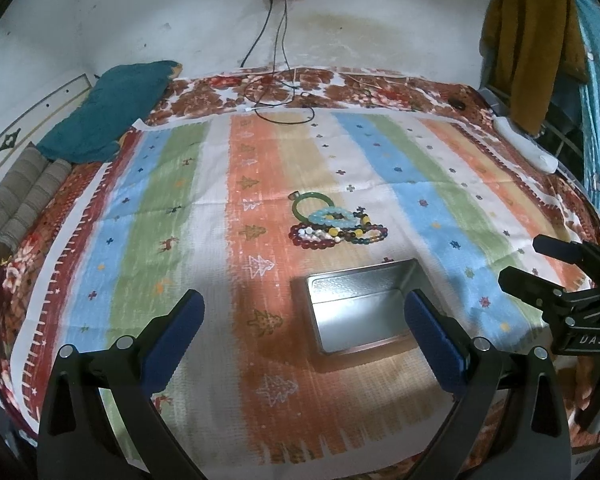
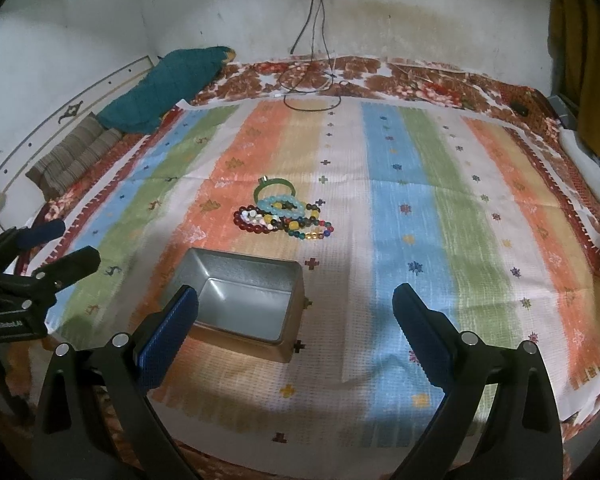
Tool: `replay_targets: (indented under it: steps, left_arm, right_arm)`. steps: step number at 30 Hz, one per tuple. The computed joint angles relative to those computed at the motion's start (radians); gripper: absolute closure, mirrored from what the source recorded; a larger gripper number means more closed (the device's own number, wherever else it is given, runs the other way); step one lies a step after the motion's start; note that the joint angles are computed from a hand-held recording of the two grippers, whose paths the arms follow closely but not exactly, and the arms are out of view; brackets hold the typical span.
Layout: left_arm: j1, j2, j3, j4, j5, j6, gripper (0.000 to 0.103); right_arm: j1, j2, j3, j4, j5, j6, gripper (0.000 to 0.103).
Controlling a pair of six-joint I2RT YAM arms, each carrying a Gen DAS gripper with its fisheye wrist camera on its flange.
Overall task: Organize jewelry
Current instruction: 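Move both tools forward toward the bracelet pile beside the silver tin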
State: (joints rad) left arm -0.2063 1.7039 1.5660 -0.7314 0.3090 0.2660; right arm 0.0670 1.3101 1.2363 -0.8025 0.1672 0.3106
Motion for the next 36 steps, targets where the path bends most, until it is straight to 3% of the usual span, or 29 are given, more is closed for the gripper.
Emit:
replay_targets:
  steps: [20, 36]
  left_arm:
    - [-0.007, 0.09, 0.093, -0.026, -0.042, -0.019, 0.006]
    - [-0.043, 0.303, 0.396, -0.152, -0.121, -0.06, 0.006]
  right_arm:
    - [-0.048, 0.119, 0.096, -0.024, -0.048, -0.04, 0.004]
    - [-0.062, 0.245, 0.209, -0.035, -0.051, -0.105, 0.004]
